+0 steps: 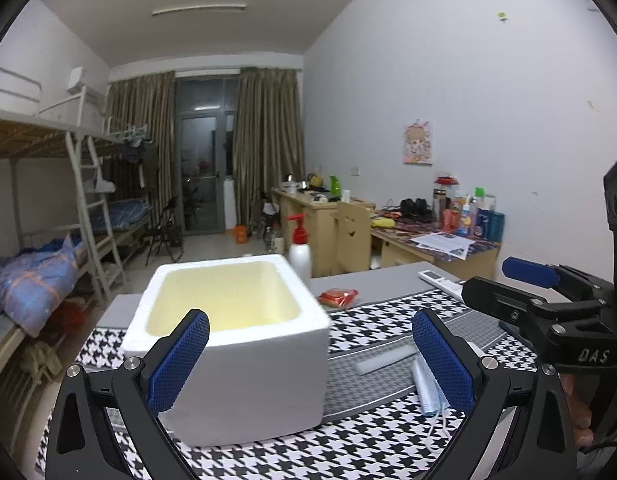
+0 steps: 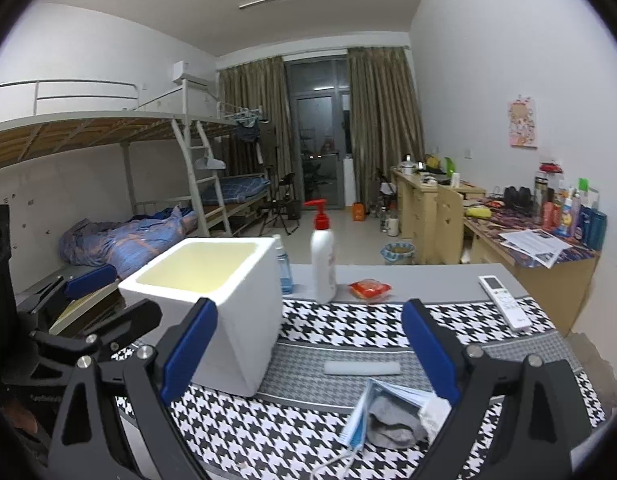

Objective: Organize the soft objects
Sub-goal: 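Withdraw both tools from the box and move toward the blue mask and tissues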

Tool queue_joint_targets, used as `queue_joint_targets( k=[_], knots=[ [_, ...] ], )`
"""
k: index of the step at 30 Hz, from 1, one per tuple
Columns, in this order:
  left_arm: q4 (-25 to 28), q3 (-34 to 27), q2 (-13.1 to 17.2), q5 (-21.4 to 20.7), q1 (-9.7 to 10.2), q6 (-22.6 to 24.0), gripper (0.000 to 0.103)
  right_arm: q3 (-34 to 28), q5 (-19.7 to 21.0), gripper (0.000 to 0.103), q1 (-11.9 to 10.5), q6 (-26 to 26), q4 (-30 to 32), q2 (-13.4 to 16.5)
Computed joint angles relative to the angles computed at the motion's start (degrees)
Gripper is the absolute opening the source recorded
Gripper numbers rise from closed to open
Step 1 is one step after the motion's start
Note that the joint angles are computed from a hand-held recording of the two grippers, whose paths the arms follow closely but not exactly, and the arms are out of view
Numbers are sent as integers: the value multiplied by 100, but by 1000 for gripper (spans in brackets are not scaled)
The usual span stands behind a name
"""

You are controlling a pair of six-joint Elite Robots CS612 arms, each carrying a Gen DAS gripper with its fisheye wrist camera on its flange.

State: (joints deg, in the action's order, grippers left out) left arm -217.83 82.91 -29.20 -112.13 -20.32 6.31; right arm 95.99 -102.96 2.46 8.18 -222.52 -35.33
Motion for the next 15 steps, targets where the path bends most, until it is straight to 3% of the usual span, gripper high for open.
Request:
queue_joint_targets(
  k=[4, 15],
  knots=[
    [-38, 2, 11, -49, -14, 8, 102, 81, -285, 96, 10, 130, 72, -34],
    [44, -83, 84, -320, -11, -160, 102, 161, -594, 96, -13, 139, -36, -4]
  ],
)
